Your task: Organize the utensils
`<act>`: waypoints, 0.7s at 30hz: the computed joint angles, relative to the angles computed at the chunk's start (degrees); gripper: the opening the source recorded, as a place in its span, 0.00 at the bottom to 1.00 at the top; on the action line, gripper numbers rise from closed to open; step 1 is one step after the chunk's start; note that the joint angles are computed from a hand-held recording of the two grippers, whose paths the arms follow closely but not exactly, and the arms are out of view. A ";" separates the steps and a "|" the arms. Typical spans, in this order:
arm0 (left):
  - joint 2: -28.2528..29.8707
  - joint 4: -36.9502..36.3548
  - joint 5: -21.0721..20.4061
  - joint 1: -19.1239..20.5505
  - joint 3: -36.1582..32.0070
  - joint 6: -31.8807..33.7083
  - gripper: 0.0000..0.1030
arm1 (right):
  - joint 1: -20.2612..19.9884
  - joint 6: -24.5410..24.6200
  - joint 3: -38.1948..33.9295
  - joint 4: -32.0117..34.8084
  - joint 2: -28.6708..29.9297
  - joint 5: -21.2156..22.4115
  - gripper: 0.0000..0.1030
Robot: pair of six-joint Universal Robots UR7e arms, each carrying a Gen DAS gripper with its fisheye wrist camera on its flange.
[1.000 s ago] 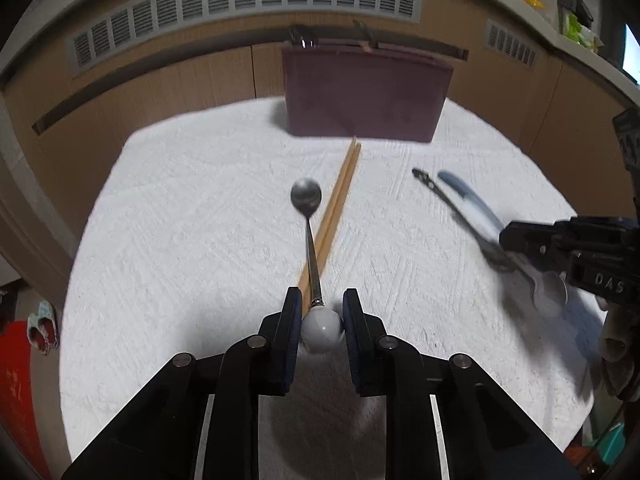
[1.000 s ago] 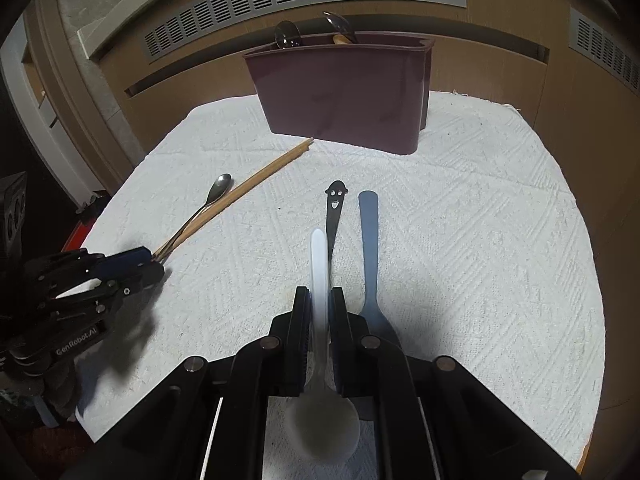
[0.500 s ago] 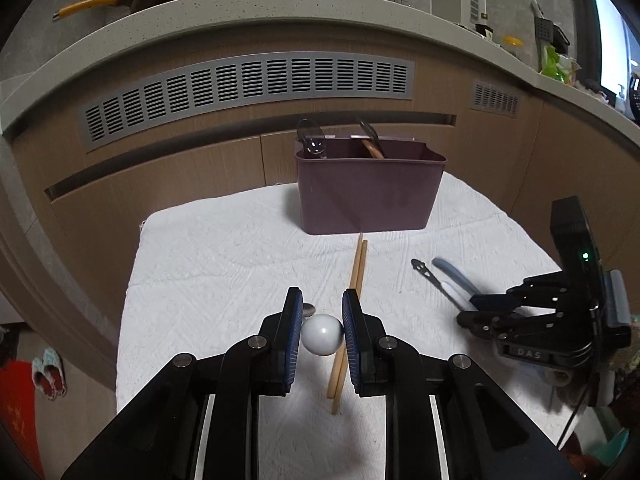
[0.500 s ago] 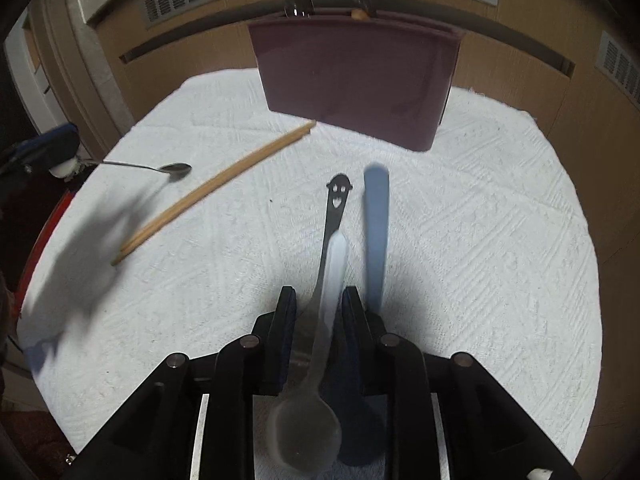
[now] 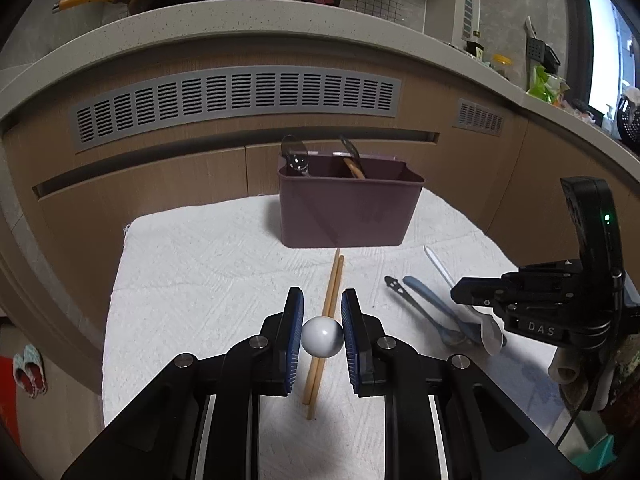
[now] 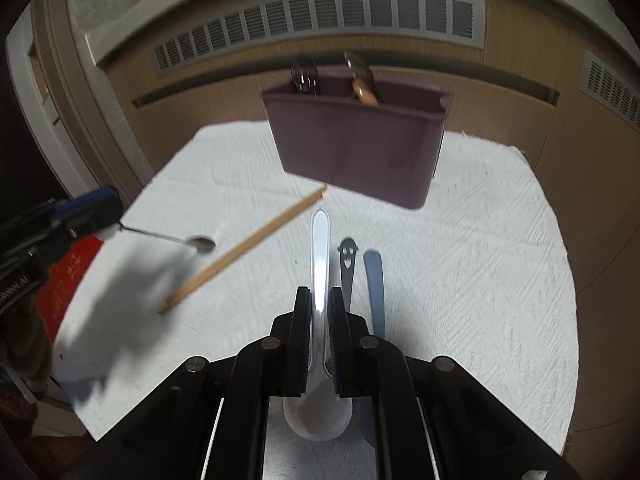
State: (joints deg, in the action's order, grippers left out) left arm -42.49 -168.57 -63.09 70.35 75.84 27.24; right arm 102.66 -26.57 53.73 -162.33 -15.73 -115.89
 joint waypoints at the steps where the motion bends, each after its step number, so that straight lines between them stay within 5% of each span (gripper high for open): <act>1: -0.15 0.63 -0.41 -0.13 -0.23 -0.42 0.19 | -0.03 0.44 0.73 -0.40 -0.70 1.04 0.08; 4: -0.41 4.27 -2.73 -0.25 -1.91 -3.05 0.10 | -0.34 2.31 2.74 -1.26 -2.65 3.77 0.08; 11: -0.56 6.46 -4.66 -1.48 -3.55 -3.76 0.09 | -0.49 4.06 5.65 -3.92 -5.19 6.48 0.08; 15: -0.34 6.92 -4.33 -1.72 -3.46 -2.55 0.09 | -0.29 4.33 6.38 -4.19 -5.77 5.67 0.08; 21: -0.47 17.93 -2.65 -0.03 -2.18 -5.00 0.19 | -0.56 3.28 8.30 -5.41 -5.69 2.44 0.08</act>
